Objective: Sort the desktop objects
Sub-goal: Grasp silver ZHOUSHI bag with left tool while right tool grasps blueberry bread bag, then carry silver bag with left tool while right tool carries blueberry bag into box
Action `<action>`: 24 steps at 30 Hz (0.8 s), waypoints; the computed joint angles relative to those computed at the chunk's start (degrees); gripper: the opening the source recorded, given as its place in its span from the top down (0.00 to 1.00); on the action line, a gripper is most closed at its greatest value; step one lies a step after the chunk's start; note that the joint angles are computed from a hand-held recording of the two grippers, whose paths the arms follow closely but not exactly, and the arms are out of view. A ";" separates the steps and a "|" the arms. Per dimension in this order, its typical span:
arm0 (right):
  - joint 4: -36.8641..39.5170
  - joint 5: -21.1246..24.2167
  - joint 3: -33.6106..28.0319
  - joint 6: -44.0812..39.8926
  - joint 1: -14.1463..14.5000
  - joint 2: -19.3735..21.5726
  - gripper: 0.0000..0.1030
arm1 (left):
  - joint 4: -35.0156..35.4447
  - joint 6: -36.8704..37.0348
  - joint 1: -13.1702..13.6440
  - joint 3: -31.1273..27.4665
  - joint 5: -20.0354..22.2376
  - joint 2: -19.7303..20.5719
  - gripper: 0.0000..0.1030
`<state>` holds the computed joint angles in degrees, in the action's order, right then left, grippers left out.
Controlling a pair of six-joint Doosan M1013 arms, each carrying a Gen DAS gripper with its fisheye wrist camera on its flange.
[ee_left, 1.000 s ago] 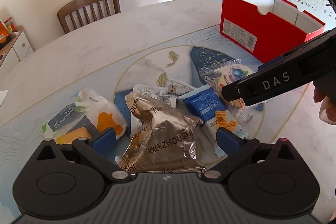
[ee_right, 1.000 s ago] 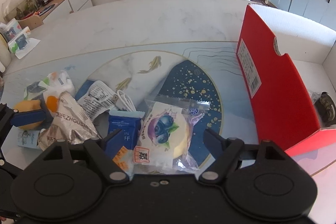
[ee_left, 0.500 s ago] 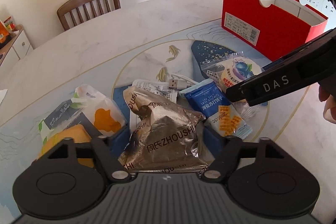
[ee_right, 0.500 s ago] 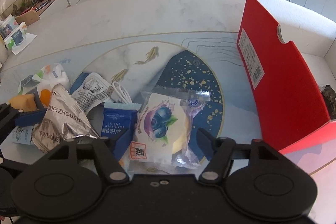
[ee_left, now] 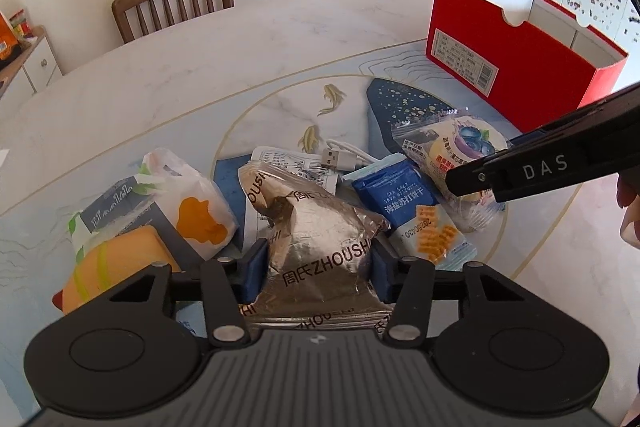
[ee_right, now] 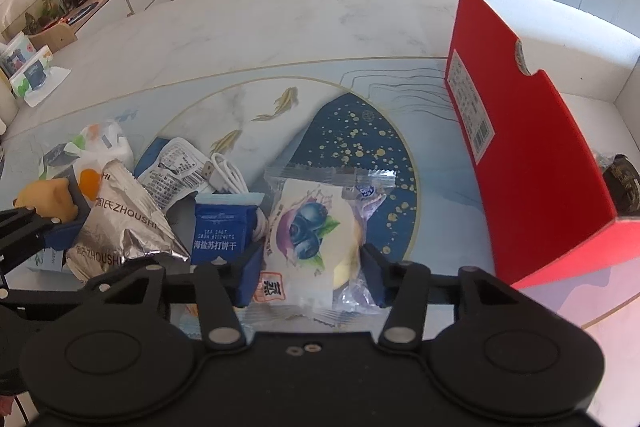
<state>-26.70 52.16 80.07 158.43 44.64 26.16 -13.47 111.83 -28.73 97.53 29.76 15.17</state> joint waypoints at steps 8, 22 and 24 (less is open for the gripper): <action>-0.27 -0.48 0.95 0.19 0.13 -1.09 0.53 | -3.37 1.83 0.22 0.17 1.27 -0.61 0.54; -2.16 -2.73 3.89 2.28 1.13 -4.72 0.53 | -8.77 5.14 -0.04 0.14 3.37 -3.08 0.54; -2.15 -3.11 4.21 2.22 1.23 -5.31 0.53 | -10.09 5.52 0.10 -0.02 4.09 -3.42 0.54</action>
